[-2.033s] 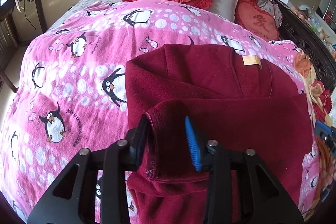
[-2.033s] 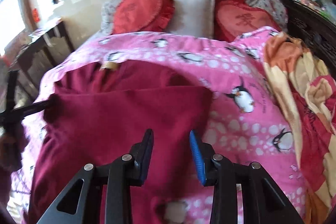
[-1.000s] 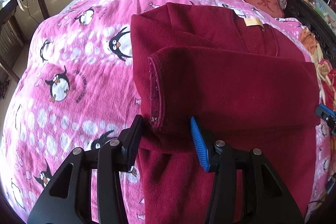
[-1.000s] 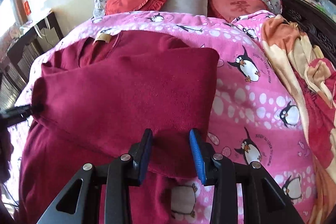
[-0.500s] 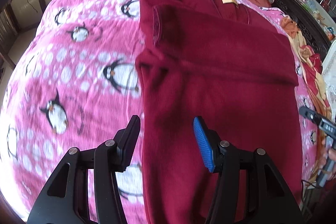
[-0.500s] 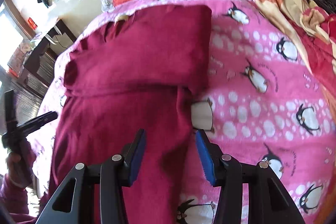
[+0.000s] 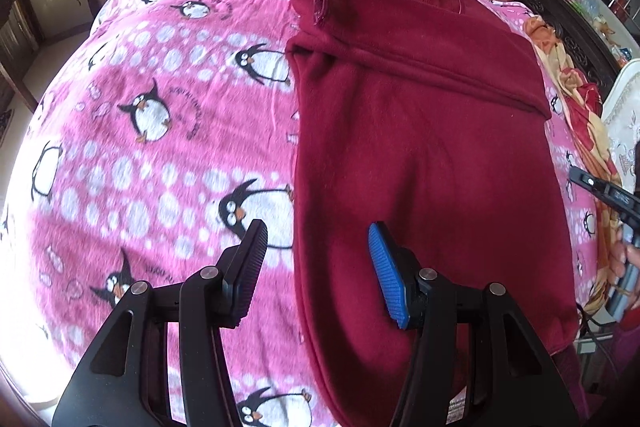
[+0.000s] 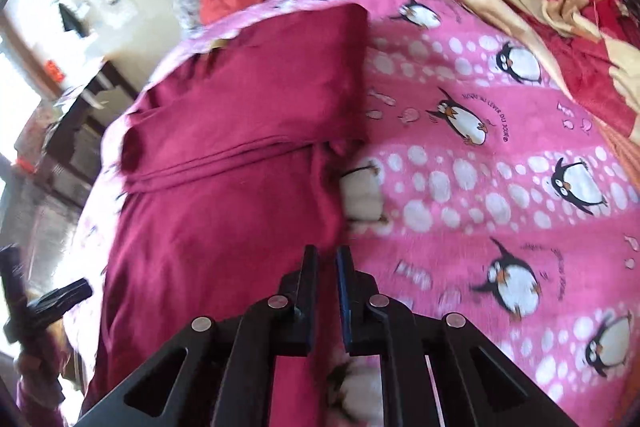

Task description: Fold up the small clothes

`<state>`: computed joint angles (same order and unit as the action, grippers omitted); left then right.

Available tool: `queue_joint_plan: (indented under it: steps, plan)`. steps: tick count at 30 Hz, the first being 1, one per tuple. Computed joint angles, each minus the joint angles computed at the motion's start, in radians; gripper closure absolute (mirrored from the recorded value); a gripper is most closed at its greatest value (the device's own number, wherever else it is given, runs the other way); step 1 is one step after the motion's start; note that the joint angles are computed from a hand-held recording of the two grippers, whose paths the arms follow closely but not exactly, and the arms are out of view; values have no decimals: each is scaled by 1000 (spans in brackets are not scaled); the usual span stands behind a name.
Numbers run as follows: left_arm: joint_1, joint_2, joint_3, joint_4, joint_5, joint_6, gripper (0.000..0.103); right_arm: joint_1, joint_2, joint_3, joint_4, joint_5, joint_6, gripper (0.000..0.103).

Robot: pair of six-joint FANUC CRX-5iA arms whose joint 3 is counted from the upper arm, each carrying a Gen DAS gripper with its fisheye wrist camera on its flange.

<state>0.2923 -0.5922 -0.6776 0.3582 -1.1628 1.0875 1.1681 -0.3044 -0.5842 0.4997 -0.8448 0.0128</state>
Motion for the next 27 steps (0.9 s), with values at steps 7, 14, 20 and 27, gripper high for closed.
queue_joint_plan:
  steps: [7,14,20,27]
  plan:
    - [17,-51,-21,1,-49,-23,50,135,-108,10,-104,-101,36,56]
    - [29,-109,-52,0,-125,-56,50,305,-196,-56,-92,-171,-114,56]
    - [175,-129,-96,63,-273,-123,50,389,-239,-129,-65,-140,-243,48]
    - [265,-160,-135,96,-378,-148,50,404,-261,-179,-79,-72,-305,43]
